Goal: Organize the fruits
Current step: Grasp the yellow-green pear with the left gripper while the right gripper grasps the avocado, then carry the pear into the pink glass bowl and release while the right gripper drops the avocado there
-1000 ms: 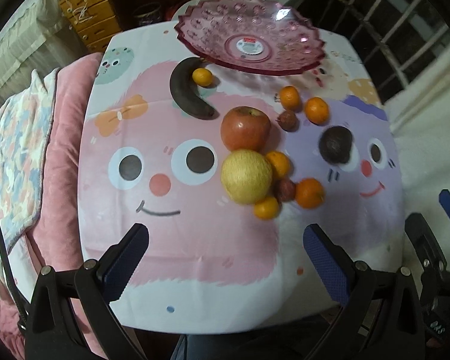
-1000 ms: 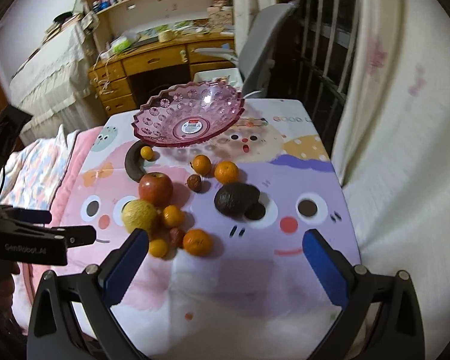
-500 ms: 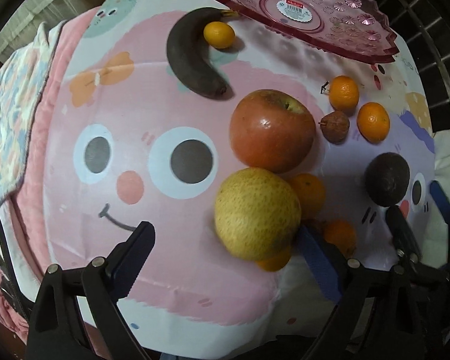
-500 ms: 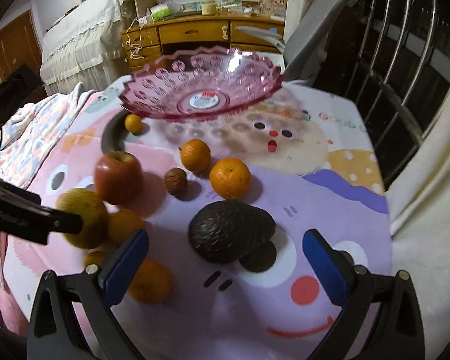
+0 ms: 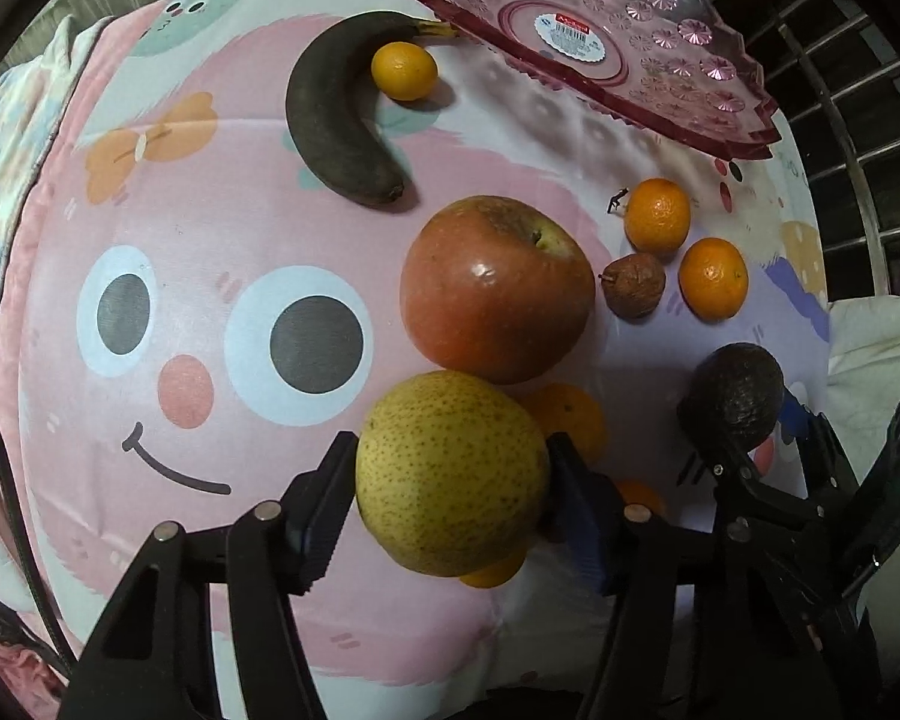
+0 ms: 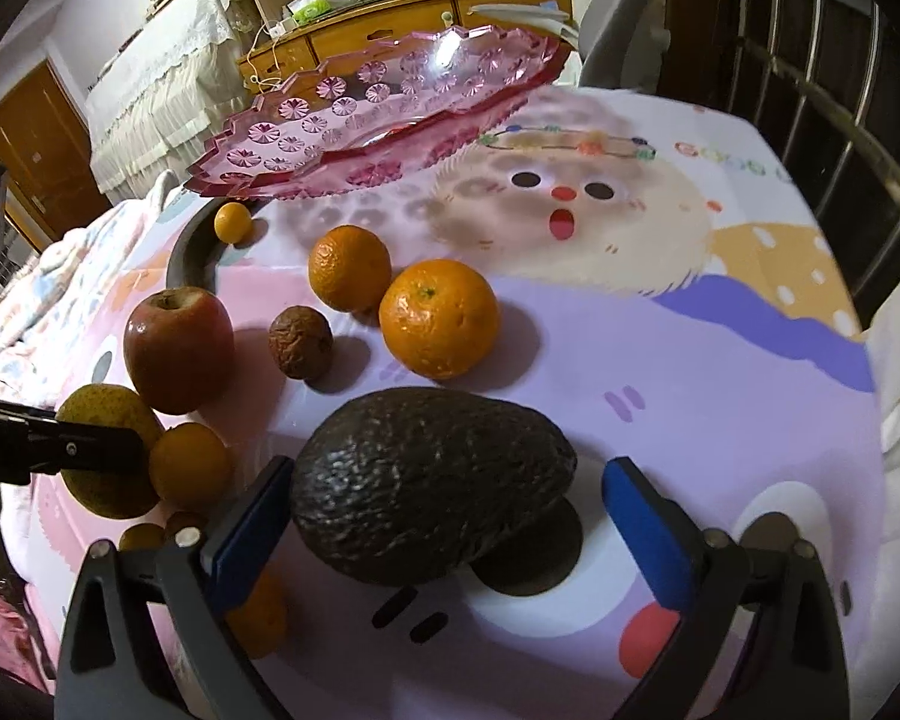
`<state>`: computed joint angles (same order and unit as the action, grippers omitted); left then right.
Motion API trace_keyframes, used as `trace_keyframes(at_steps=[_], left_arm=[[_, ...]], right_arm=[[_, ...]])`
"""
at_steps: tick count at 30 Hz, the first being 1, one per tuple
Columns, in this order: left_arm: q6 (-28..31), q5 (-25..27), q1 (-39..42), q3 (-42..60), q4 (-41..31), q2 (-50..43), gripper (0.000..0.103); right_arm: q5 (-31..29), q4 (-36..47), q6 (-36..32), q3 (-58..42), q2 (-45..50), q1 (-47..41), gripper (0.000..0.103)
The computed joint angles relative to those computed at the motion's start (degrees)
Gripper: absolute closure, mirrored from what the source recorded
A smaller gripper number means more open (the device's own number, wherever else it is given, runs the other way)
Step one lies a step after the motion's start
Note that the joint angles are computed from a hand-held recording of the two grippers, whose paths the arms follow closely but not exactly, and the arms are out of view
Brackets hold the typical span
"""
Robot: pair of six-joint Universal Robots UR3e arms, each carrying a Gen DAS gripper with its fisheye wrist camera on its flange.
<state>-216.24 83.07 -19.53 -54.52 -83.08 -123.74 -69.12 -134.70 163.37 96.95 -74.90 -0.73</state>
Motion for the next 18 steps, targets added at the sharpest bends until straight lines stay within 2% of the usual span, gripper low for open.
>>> trace_keyframes(at_steps=[6, 13, 18], left_arm=[[1.0, -0.9, 0.5, -3.8, 3.1, 2.0, 0.043], [3.8, -2.3, 1.2, -6.1, 4.5, 3.5, 0.045], [5.6, -2.7, 2.8, -10.5, 5.9, 7.7, 0.046]], right_arm=[[2.1, -3.5, -2.2, 1.8, -0.1, -0.3, 0.017], [-0.1, -1.2, 1.5, 0.0, 0.2, 0.7, 0.017], [-2.4, -0.2, 3.7, -0.6, -1.8, 1.7, 0.017]])
